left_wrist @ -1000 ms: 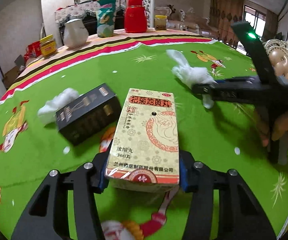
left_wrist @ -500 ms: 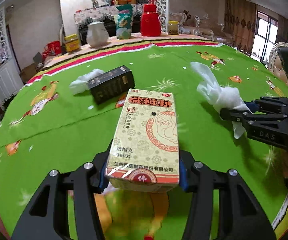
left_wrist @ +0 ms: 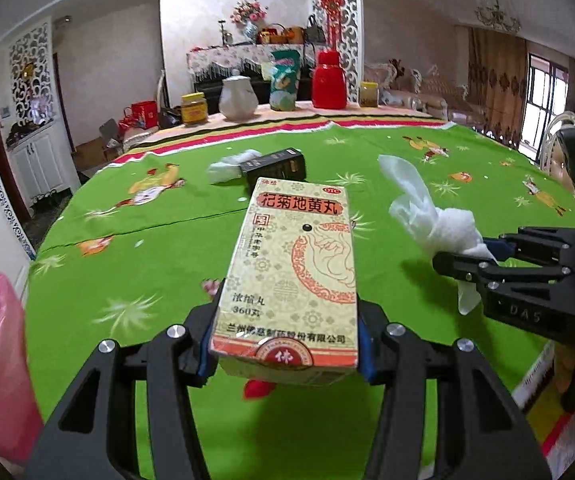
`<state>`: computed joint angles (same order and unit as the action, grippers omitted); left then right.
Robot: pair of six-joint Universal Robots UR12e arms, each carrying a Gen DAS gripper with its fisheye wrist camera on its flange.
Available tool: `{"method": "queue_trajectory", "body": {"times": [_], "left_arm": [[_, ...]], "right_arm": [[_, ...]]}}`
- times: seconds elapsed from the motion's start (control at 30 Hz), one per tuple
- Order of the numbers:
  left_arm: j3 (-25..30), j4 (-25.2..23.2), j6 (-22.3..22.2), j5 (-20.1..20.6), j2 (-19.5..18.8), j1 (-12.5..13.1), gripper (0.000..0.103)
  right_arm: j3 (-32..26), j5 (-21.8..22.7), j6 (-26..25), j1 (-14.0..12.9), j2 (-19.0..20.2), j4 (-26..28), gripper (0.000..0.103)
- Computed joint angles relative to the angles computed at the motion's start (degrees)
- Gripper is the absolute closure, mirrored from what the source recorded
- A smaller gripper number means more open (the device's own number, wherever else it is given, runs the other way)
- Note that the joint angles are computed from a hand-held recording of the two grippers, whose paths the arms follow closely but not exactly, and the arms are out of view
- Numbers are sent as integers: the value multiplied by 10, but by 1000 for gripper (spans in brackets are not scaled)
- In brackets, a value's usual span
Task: Collect trash
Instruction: 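Carry the medicine box and tissue over to the pink bin with both tools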
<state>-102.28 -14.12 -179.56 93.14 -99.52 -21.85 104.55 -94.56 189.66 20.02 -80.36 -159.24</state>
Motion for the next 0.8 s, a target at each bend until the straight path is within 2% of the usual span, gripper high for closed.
{"method": "queue_trajectory", "body": {"times": [0.13, 0.4, 0.8], "left_arm": [[-30, 18, -11, -5, 24, 10, 52], [-64, 39, -26, 28, 50, 21, 52], [-106, 55, -37, 68, 83, 46, 52]], "right_arm": [[5, -4, 7, 17, -5, -20, 69], [3, 7, 15, 35, 4, -46, 69], [-24, 34, -10, 60, 23, -46, 69]]}}
